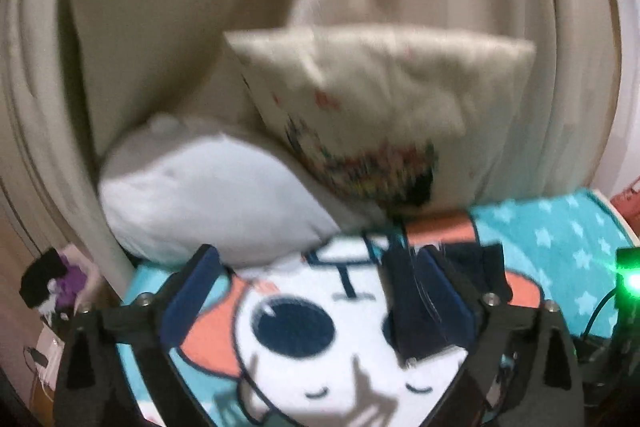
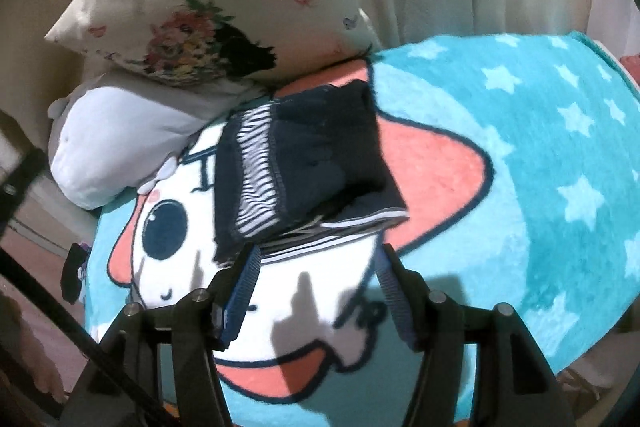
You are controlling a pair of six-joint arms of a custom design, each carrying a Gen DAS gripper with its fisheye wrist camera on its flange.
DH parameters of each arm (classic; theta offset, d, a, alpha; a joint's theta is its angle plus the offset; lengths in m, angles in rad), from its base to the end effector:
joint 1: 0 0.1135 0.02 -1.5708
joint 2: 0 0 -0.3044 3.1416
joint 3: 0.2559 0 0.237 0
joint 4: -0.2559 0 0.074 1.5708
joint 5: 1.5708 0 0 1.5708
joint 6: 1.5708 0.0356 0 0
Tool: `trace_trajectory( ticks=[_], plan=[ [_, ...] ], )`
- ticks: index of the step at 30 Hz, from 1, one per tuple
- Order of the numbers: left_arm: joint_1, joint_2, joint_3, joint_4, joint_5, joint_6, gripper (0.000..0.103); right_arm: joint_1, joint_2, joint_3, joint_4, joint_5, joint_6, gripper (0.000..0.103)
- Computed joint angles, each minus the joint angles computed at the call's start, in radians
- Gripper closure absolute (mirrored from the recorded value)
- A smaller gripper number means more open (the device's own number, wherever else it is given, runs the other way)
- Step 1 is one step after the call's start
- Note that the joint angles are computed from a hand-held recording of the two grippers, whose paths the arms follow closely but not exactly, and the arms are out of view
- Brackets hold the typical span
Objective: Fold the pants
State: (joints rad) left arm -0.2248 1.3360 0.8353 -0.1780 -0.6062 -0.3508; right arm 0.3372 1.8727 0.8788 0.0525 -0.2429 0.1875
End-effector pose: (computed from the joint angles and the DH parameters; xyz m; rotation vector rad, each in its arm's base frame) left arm 0.2575 -0.0381 0.2873 -0.4475 2.0848 0.3461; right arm 0.3272 0.1238 0.1569 -0.2914 2.5330 0.5154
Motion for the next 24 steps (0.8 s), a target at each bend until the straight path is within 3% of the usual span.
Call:
trace_trajectory(
  ticks=[3, 8, 15, 24],
  plan=[
    [-0.037, -0.042, -0.003, -0.002, -0.086, 0.036, 0.000, 0.024, -0.020, -0.015, 0.007, 0.018, 0.005, 0.037],
    [-0.064, -0.045, 0.043, -0.057, -0.114, 0.069, 0.000, 0.062, -0.050, -0.036, 0.011, 0.041, 0.017, 0.037],
    [0.005, 0.026, 0.134, -0.184, 0.138, 0.044, 0.000, 0.073, -0.061, -0.037, 0.007, 0.067, 0.020, 0.036],
    [0.010, 0.126, 0.118, -0.219, 0.217, 0.016, 0.000, 0.038, -0.023, -0.014, -0.017, 0.089, 0.028, 0.036]
  ],
)
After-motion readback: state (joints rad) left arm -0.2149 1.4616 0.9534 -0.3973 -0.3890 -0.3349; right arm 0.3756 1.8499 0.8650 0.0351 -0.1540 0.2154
